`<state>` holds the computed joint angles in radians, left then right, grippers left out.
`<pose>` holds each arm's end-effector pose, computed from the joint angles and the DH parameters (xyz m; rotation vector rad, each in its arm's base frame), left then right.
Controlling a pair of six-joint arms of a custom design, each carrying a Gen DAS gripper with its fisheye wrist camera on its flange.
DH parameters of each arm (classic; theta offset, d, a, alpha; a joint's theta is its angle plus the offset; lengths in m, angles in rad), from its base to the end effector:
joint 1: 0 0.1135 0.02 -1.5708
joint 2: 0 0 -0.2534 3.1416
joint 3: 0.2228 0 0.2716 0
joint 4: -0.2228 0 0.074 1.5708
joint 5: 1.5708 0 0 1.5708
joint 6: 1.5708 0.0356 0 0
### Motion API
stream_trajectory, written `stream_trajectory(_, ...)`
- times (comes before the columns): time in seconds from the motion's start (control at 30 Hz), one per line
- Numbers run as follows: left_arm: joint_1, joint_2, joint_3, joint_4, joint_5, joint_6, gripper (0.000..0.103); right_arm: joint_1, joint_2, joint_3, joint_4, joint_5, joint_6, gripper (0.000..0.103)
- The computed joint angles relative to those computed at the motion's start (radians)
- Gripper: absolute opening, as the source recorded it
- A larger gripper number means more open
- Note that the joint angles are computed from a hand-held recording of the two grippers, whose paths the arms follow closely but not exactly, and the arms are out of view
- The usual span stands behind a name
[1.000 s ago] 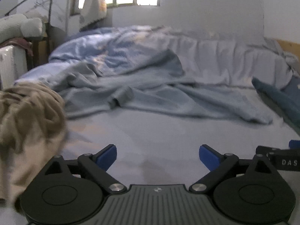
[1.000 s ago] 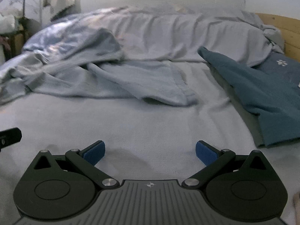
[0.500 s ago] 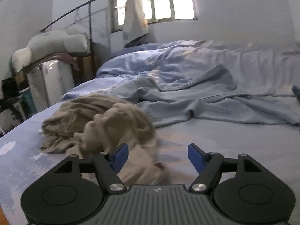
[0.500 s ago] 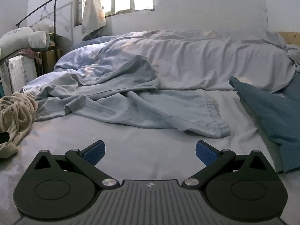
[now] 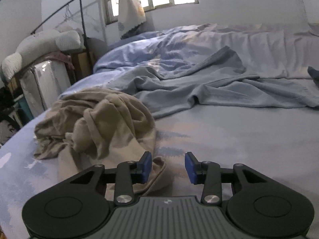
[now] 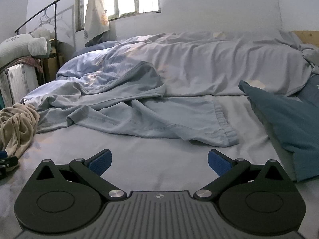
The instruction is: Fold clothes
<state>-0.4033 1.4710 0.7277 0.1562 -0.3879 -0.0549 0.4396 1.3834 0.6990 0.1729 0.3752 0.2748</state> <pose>0.2991 -0.1130 0.1713 0.1464 2.1076 0.1463 0.2855 0.1199 0.1891 0.0578 2.0433 0.0545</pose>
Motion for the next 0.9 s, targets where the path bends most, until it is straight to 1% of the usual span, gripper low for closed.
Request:
stream_trajectory(0.07,0.002,0.009,0.001,0.007,0.02,0.01,0.037,0.0,0.005,0.003,-0.003,-0.001,0.0,0.103)
stream_trajectory(0.13,0.002,0.034,0.021,-0.003,0.013,0.009,0.037,0.0,0.008,0.005,-0.006,-0.001,0.005,0.103)
stream_trajectory(0.27,0.001,0.061,0.057,-0.05,-0.008,-0.021,0.037,0.001,0.008,0.004,-0.009,-0.004,0.004,0.103)
stream_trajectory(0.37,0.001,0.061,0.065,-0.075,-0.006,-0.036,0.036,0.002,0.012,0.005,-0.011,-0.003,0.003,0.103)
stream_trajectory(0.4,0.004,0.062,0.068,-0.081,-0.003,-0.042,0.031,0.003,0.013,0.006,-0.011,-0.003,0.004,0.103)
stream_trajectory(0.43,0.01,0.063,0.071,-0.088,0.002,-0.055,0.022,0.003,0.015,0.006,-0.012,-0.004,0.006,0.103)
stream_trajectory(0.47,0.017,0.062,0.073,-0.093,0.01,-0.071,0.017,0.004,0.016,0.007,-0.012,-0.004,0.006,0.103)
stream_trajectory(0.5,0.024,0.059,0.075,-0.096,0.022,-0.086,0.008,0.005,0.017,0.007,-0.012,-0.004,0.005,0.103)
stream_trajectory(0.53,0.031,0.056,0.076,-0.099,0.034,-0.101,0.004,0.005,0.017,0.007,-0.012,-0.004,0.003,0.103)
stream_trajectory(0.57,0.037,0.052,0.076,-0.099,0.049,-0.115,0.003,0.006,0.017,0.006,-0.012,-0.004,0.001,0.103)
stream_trajectory(0.6,0.041,0.044,0.073,-0.094,0.068,-0.128,0.002,0.006,0.017,0.006,-0.012,-0.003,0.0,0.103)
stream_trajectory(0.7,0.036,0.004,0.047,-0.043,0.129,-0.151,0.001,0.003,0.012,0.0,-0.013,0.0,-0.002,0.103)
stream_trajectory(0.9,-0.048,-0.077,-0.008,0.096,0.276,-0.138,0.0,-0.01,-0.01,-0.017,-0.014,0.005,-0.008,0.103)
